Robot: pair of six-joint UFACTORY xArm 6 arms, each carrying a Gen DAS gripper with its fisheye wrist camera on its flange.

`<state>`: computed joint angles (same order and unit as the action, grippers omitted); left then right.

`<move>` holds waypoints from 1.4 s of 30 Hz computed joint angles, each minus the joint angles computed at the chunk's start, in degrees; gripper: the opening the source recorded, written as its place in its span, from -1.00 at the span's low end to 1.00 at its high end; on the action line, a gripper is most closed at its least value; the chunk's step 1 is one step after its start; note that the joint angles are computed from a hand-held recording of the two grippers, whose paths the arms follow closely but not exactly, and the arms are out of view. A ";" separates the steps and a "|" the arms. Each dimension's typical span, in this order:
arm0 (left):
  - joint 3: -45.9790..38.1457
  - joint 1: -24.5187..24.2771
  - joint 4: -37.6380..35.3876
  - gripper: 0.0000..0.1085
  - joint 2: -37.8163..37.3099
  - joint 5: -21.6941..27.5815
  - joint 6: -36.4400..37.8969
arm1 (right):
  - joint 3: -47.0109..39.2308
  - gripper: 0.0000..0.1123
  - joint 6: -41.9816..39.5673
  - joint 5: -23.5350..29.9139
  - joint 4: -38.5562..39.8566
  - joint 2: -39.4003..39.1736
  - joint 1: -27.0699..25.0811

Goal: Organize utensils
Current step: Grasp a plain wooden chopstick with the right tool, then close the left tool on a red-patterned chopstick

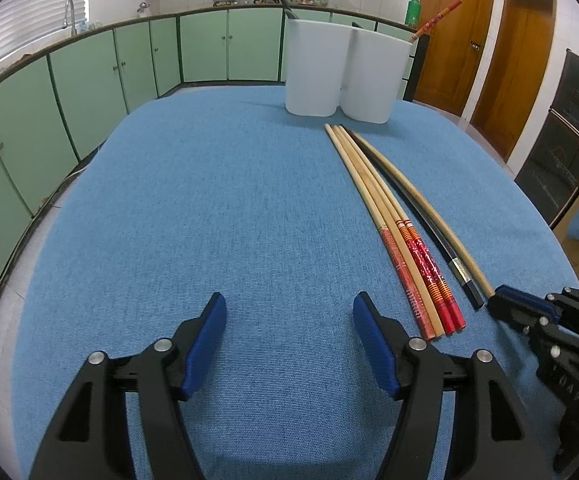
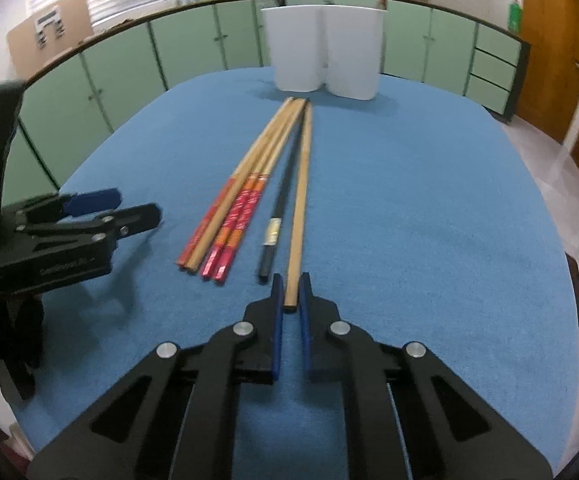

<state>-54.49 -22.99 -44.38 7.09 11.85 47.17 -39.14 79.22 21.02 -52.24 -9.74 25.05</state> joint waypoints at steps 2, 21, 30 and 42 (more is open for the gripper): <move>-0.02 -0.04 0.42 0.20 0.10 -0.14 -0.38 | 0.63 -0.89 1.50 0.69 -0.25 -0.74 -0.41; 1.08 -0.37 -3.03 0.21 -2.05 2.54 2.98 | 1.18 -0.89 2.17 -1.93 -1.18 -0.34 -1.55; 2.29 -3.32 -2.46 0.22 -2.95 3.32 4.44 | 1.66 -0.89 2.55 -3.41 -1.36 -0.45 -2.35; 4.43 -2.91 8.93 0.26 -2.87 -2.67 -6.00 | 1.63 -0.88 2.54 -3.51 -1.40 -0.37 -2.48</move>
<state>-50.06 -25.91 -35.44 4.22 9.18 41.17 -37.50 81.75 17.51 -53.64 -10.11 22.56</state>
